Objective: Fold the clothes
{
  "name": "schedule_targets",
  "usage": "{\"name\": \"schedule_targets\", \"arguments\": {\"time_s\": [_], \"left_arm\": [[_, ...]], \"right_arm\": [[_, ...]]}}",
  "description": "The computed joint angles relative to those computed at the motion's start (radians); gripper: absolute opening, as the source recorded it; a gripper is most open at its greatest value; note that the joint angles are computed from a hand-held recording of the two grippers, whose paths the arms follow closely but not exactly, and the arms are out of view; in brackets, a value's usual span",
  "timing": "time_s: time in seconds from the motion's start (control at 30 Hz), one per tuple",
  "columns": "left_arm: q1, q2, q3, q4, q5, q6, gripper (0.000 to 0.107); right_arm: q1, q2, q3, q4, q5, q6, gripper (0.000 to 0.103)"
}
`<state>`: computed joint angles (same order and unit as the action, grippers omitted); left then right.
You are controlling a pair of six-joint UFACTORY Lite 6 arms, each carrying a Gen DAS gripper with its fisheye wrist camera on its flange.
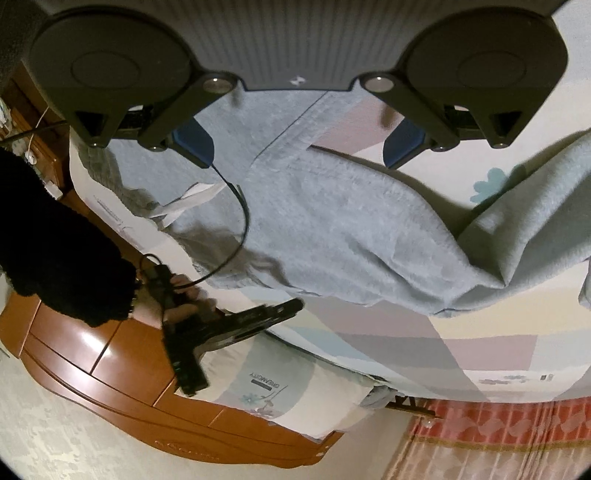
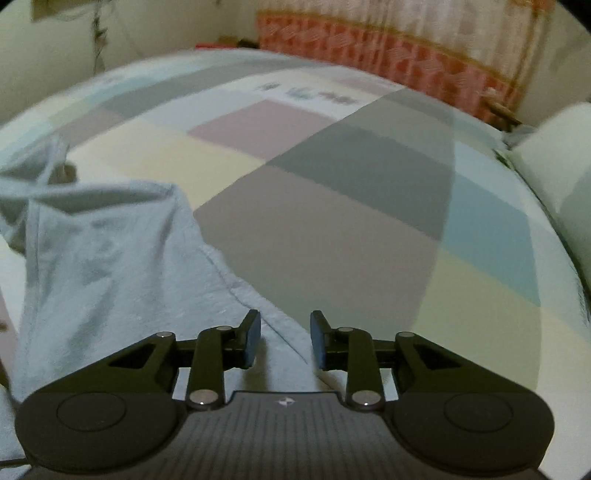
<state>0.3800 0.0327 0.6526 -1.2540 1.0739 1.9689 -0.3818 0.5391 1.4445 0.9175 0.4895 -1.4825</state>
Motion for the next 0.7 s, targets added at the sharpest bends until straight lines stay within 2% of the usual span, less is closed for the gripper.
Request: {"name": "schedule_targets", "arguments": {"time_s": [0.07, 0.17, 0.2, 0.27, 0.37, 0.43, 0.53, 0.6, 0.63, 0.7], "left_arm": [[-0.007, -0.001, -0.001, -0.002, -0.017, 0.000, 0.098], [-0.004, 0.000, -0.003, 0.002, -0.014, 0.006, 0.098], [-0.003, 0.002, -0.002, 0.002, -0.012, 0.008, 0.098], [-0.005, 0.003, -0.003, 0.003, -0.019, 0.008, 0.098], [-0.010, -0.003, -0.009, 0.001, -0.034, 0.008, 0.098], [-0.010, -0.016, -0.019, -0.003, -0.037, 0.012, 0.098], [-0.001, -0.015, -0.018, 0.001, -0.021, 0.014, 0.098], [0.003, -0.018, -0.020, 0.003, -0.021, 0.015, 0.098], [0.005, -0.022, -0.021, 0.005, -0.022, 0.014, 0.098], [0.016, -0.029, -0.018, 0.011, -0.013, 0.007, 0.098]], "right_arm": [[0.024, 0.043, 0.029, -0.063, -0.018, 0.054, 0.056], [0.032, 0.116, 0.098, -0.164, 0.005, 0.137, 0.056], [0.029, 0.118, 0.105, -0.162, 0.022, 0.144, 0.050], [0.032, 0.057, 0.015, -0.105, 0.003, 0.062, 0.013], [0.044, 0.001, -0.076, -0.010, -0.090, -0.056, 0.011], [0.043, 0.008, -0.065, 0.020, -0.129, -0.011, 0.011], [0.046, 0.043, -0.016, -0.052, -0.113, 0.144, 0.014], [0.053, -0.022, -0.071, -0.068, -0.127, 0.163, 0.018], [0.047, -0.065, -0.101, -0.052, -0.128, 0.141, 0.021], [0.002, -0.180, -0.182, -0.036, -0.124, 0.112, 0.036]]}}
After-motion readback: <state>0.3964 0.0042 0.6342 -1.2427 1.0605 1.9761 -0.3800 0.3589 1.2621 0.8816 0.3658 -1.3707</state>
